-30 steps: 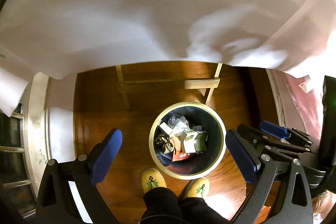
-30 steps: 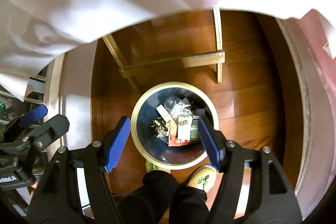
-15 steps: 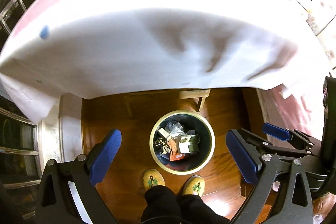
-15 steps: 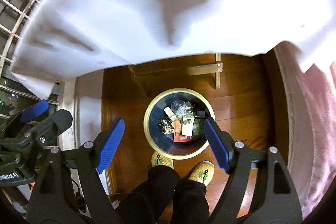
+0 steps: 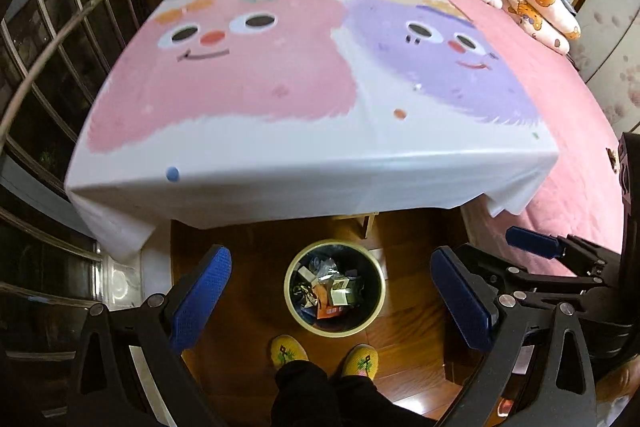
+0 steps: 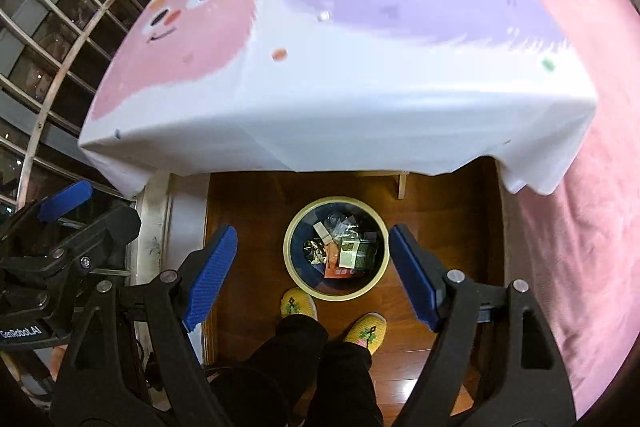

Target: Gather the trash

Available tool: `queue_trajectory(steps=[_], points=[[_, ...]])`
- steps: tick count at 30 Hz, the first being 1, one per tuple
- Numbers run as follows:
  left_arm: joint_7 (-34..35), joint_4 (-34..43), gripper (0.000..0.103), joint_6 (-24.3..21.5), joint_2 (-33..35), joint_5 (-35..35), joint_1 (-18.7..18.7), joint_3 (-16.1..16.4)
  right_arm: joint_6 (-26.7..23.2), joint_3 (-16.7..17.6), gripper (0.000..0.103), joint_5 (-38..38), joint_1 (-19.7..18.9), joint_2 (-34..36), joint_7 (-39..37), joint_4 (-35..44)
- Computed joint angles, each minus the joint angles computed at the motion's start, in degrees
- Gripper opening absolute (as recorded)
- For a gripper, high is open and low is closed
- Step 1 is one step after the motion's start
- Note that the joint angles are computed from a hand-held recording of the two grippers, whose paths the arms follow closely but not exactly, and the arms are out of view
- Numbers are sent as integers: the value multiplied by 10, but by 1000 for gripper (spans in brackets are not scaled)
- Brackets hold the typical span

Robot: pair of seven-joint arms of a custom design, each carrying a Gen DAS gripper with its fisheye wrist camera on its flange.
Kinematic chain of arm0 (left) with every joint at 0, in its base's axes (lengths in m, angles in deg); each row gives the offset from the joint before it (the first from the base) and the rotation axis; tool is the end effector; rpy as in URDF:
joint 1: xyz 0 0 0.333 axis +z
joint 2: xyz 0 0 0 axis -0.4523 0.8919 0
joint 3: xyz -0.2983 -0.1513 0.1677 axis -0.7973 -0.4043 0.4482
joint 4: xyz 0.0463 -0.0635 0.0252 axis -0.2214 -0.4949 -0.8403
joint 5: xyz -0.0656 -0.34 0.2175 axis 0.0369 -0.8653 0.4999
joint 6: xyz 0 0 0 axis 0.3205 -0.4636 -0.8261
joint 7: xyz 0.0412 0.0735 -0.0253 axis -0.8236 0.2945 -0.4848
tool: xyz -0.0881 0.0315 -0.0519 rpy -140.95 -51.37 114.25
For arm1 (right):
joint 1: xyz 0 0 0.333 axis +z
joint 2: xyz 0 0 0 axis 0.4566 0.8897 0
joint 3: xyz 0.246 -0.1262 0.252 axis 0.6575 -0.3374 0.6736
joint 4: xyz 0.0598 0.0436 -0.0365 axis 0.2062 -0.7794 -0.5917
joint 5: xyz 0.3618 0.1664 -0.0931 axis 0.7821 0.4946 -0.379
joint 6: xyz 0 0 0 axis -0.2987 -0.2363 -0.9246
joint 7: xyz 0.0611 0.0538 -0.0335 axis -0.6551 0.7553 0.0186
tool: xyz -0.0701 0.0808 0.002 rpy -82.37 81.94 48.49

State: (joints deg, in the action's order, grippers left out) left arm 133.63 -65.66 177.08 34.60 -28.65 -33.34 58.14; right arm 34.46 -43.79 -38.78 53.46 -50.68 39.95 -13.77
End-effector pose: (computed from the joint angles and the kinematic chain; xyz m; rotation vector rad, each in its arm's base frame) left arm 0.3976 -0.1557 0.6907 -2.3155 1.6263 -0.5248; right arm 0.4718 0.3538 0.6861 -2.3050 1.5078 -0.0014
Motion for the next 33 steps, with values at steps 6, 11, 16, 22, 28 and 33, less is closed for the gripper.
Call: queue_trajectory(steps=[6,11,16,22,28,33], points=[[-2,66,101,-66,5,25,3,-11,-44,-1,76,-17,-1,-5,-9,60],[-3,115,101,-102,7,51,7,-20,-67,0,76,-25,-3,-7,-12,105],[-9,159,101,-113,17,74,12,-28,-68,1,76,-34,-4,-4,-9,150],[-32,206,101,-123,33,119,20,-47,-61,3,76,-60,-5,3,17,195],[-52,234,101,-150,49,146,18,-55,-50,3,76,-81,-5,2,39,209],[-55,239,101,-153,55,154,13,-50,-49,2,76,-86,-5,3,41,210]])
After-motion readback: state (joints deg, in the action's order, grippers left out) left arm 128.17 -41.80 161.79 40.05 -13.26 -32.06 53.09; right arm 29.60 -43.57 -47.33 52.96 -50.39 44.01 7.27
